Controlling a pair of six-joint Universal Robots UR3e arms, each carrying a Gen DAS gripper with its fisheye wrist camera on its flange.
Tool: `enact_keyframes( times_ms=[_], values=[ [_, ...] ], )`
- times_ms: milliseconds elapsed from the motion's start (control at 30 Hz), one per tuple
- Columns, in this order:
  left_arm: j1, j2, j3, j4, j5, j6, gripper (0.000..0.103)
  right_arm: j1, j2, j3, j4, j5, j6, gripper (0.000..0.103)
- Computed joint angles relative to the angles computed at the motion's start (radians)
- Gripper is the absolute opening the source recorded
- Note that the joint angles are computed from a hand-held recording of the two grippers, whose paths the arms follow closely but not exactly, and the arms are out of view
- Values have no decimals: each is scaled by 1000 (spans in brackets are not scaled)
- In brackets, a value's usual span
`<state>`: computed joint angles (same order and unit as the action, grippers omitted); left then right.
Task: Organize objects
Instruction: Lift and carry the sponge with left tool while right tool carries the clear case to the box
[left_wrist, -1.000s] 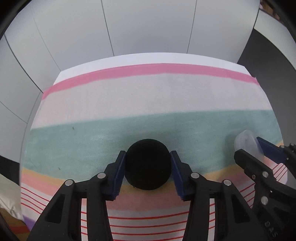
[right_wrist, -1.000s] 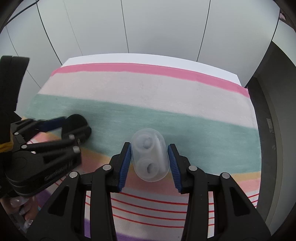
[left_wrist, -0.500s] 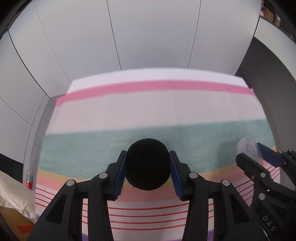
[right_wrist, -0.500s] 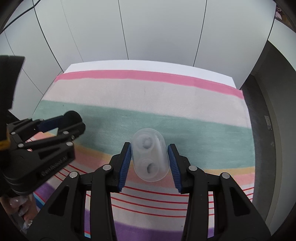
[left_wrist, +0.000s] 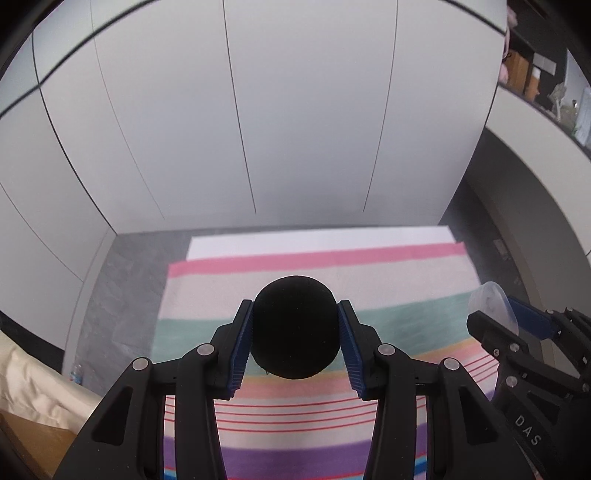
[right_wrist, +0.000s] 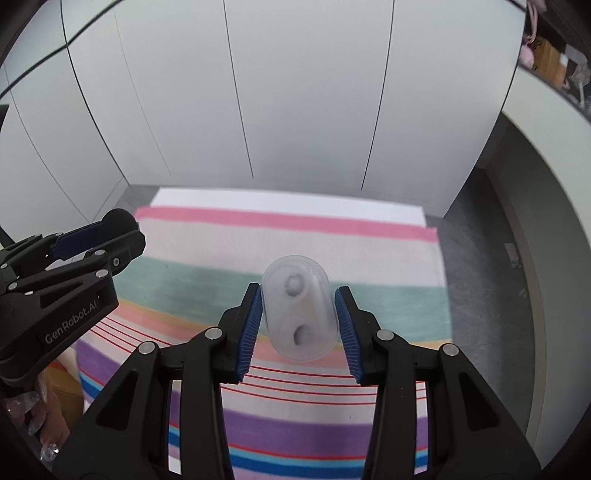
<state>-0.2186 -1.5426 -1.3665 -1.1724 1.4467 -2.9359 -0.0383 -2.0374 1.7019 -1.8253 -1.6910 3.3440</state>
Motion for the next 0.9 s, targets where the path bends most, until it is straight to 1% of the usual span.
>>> enact_keyframes(
  times_ms=[233, 400, 467, 500, 567, 600, 700, 800, 833, 867, 900],
  values=[
    [56, 84, 229, -221, -51, 41, 46, 124, 84, -382, 253, -95, 101, 42],
    [108, 101, 446, -421, -102, 80, 46, 264, 228, -725, 452, -198, 209, 42],
    [129, 99, 518, -486, -118, 97, 46, 336, 302, -878, 543, -260, 257, 42],
    [140, 95, 572, -534, -123, 105, 46, 361, 336, -949, 587, -280, 275, 42],
    [159, 86, 637, -589, -130, 112, 46, 407, 400, -1086, 673, -312, 309, 42],
    [176, 73, 699, -643, -139, 117, 46, 429, 426, -1141, 705, -325, 321, 42],
    [228, 69, 786, -735, -178, 139, 46, 514, 530, -1340, 827, -393, 372, 42],
    [277, 59, 869, -818, -206, 170, 46, 553, 579, -1438, 888, -404, 405, 42],
    [290, 69, 870, -834, -212, 184, 45, 569, 590, -1464, 904, -409, 417, 42],
    [306, 82, 861, -841, -219, 203, 46, 576, 581, -1448, 896, -410, 420, 42],
    [339, 110, 846, -857, -233, 240, 46, 583, 548, -1390, 866, -409, 422, 42]
  ],
)
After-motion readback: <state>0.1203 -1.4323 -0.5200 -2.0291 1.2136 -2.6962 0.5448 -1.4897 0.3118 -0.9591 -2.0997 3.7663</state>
